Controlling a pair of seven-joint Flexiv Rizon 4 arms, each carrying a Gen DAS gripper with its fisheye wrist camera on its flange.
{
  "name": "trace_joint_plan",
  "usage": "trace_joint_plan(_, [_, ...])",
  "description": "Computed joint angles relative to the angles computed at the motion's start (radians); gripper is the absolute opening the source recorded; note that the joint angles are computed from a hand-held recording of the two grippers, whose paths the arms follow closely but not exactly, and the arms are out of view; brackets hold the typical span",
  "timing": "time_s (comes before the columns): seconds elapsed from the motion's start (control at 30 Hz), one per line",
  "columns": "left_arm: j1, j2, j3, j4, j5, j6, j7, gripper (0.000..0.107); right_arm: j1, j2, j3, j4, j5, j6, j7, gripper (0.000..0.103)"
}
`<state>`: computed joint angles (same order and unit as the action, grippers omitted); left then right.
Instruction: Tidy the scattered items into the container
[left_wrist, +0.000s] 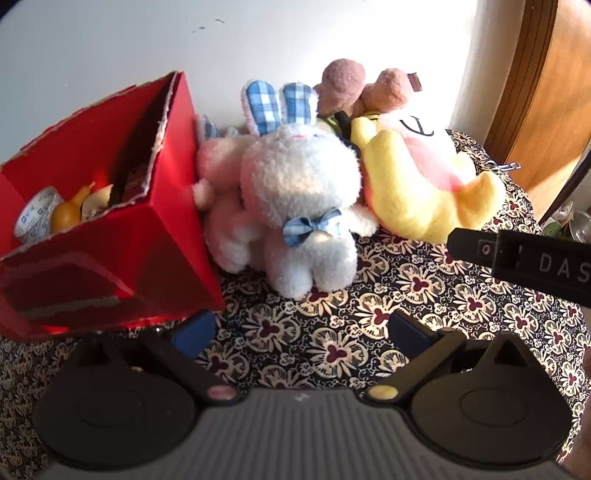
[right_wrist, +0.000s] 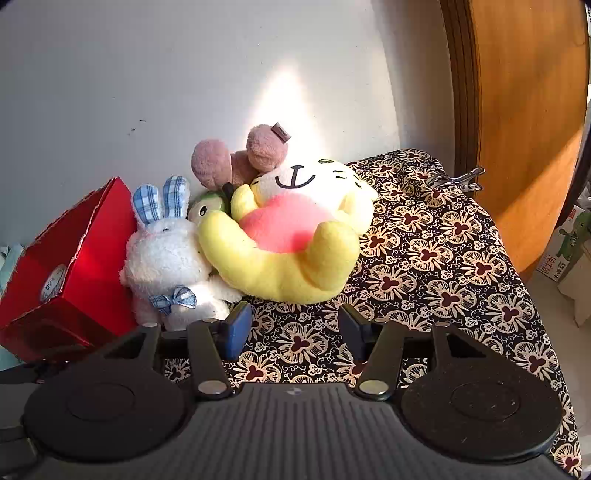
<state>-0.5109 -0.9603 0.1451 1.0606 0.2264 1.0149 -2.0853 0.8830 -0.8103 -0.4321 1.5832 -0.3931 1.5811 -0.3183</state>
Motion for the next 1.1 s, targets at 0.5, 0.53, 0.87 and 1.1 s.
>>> trace_joint_plan(0.5, [0.096,-0.069,-0.183,-0.053,-0.163,0.262,0.287,0.1,-0.119,-0.049,0.058,-0.103,0.105,0.062,-0.079,0.055])
trace_joint_plan(0.53, [0.113,-0.088,-0.22,-0.065,-0.187,0.283,0.329,0.1,-0.15,-0.052,0.097,-0.118,0.108,0.059,-0.089,0.055])
trace_joint_plan(0.87, [0.108,-0.242,-0.253,-0.29,-0.335,0.238,0.534,0.1,-0.391,-0.129,0.429,-0.29,0.108,-0.019,-0.223,0.057])
trace_joint_plan(1.1, [0.084,-0.297,-0.217,-0.393,-0.379,0.154,0.571,0.094,-0.537,-0.254,0.728,-0.457,0.196,-0.092,-0.387,0.061])
